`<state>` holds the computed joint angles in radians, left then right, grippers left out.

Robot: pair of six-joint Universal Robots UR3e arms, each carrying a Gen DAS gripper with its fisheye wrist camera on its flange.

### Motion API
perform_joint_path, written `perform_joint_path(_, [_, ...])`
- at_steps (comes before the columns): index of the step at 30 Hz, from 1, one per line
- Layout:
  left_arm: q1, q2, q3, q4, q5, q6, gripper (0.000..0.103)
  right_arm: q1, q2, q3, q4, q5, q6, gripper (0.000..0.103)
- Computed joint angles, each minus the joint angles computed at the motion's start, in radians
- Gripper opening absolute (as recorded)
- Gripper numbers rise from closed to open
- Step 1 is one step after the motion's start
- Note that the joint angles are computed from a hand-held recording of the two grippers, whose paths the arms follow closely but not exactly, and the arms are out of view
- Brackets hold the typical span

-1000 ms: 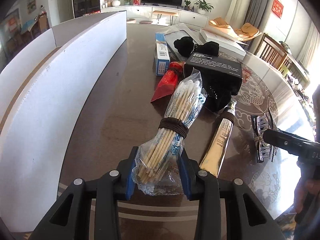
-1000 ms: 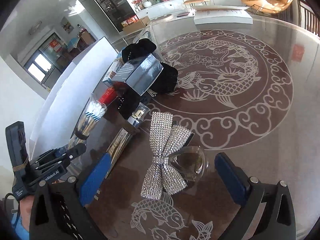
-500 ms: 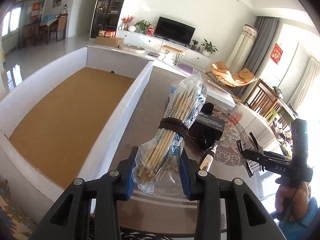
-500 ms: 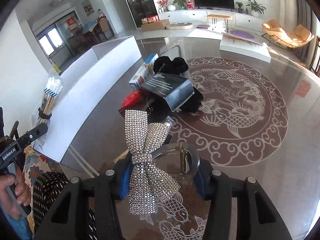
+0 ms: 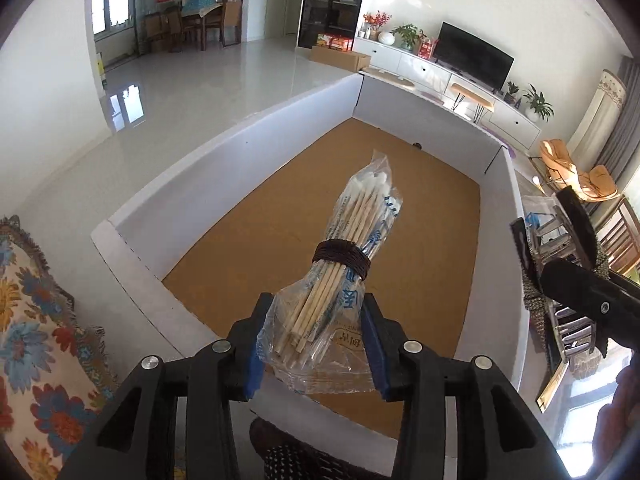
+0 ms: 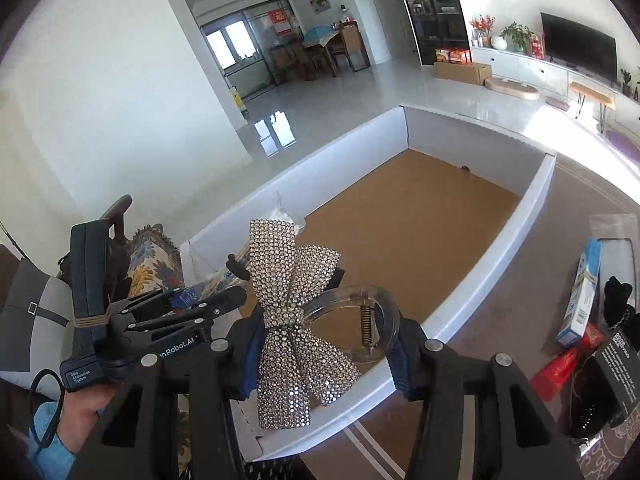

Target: Organize objects

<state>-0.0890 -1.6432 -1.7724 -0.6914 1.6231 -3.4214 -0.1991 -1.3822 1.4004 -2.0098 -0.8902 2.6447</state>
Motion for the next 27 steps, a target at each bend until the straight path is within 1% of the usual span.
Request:
perform_joint_path(1, [-0.004,-0.017,-0.004,0.019,0.008,0.006,0.058,0.033,0.045,-0.032,-0.002,-0.024,0.027,0.066])
perform_joint_path(3, [-0.031,-0.035,-0.01,0.065,0.039,0.014,0.066,0.068,0.099,-0.054,-0.023,-0.062,0.064,0.078])
perform_joint_path(4, [-0.049,-0.037,-0.012,0.082,0.061,0.007,0.069,0.067,0.096,-0.034,-0.054,-0.073,0.079,0.08])
perform_joint_path(5, [-0.067,-0.027,-0.024,0.099,0.076,-0.011,0.073,0.046,0.073,0.016,-0.094,-0.064,0.081,0.081])
perform_joint_path(8, [-0.111,0.036,-0.092,0.175,0.041,-0.048,0.074,-0.075,-0.072,0.229,-0.223,-0.008,0.034,0.093])
perform_joint_path(10, [-0.187,0.067,-0.109,0.203,0.014,-0.081,0.074,-0.201,-0.198,0.402,-0.317,0.017,-0.033,0.102])
perform_joint_path(11, [-0.227,0.06,-0.098,0.217,-0.01,-0.09,0.078,-0.287,-0.277,0.484,-0.324,0.035,-0.085,0.103])
perform_joint_path(12, [-0.265,0.038,-0.076,0.227,-0.043,-0.096,0.088,-0.373,-0.342,0.559,-0.327,0.05,-0.138,0.103])
perform_joint_path(14, [-0.353,-0.029,-0.006,0.233,-0.141,-0.091,0.097,-0.543,-0.418,0.656,-0.296,0.067,-0.247,0.103])
perform_joint_path(16, [-0.422,-0.132,0.081,0.251,-0.229,-0.081,0.097,-0.701,-0.443,0.716,-0.274,0.06,-0.338,0.103])
perform_joint_path(17, [-0.455,-0.193,0.132,0.257,-0.254,-0.084,0.097,-0.776,-0.439,0.727,-0.26,0.05,-0.385,0.103])
perform_joint_path(18, [-0.486,-0.26,0.189,0.256,-0.259,-0.091,0.097,-0.822,-0.418,0.746,-0.3,0.022,-0.402,0.103])
perform_joint_path(19, [-0.514,-0.327,0.253,0.243,-0.245,-0.099,0.097,-0.865,-0.387,0.758,-0.346,-0.015,-0.415,0.103])
perform_joint_path(22, [-0.573,-0.513,0.464,0.154,-0.17,-0.125,0.097,-0.953,-0.291,0.754,-0.428,-0.086,-0.432,0.103])
perform_joint_path(23, [-0.59,-0.557,0.514,0.122,-0.14,-0.14,0.097,-0.994,-0.265,0.758,-0.438,-0.094,-0.46,0.103])
perform_joint_path(25, [-0.598,-0.636,0.62,0.067,-0.109,-0.151,0.097,-1.014,-0.223,0.753,-0.461,-0.116,-0.459,0.103])
perform_joint_path(26, [-0.607,-0.646,0.624,0.054,-0.084,-0.159,0.097,-1.023,-0.209,0.756,-0.467,-0.12,-0.464,0.103])
perform_joint_path(27, [-0.608,-0.676,0.67,0.025,-0.07,-0.156,0.097,-1.033,-0.209,0.775,-0.478,-0.125,-0.47,0.103])
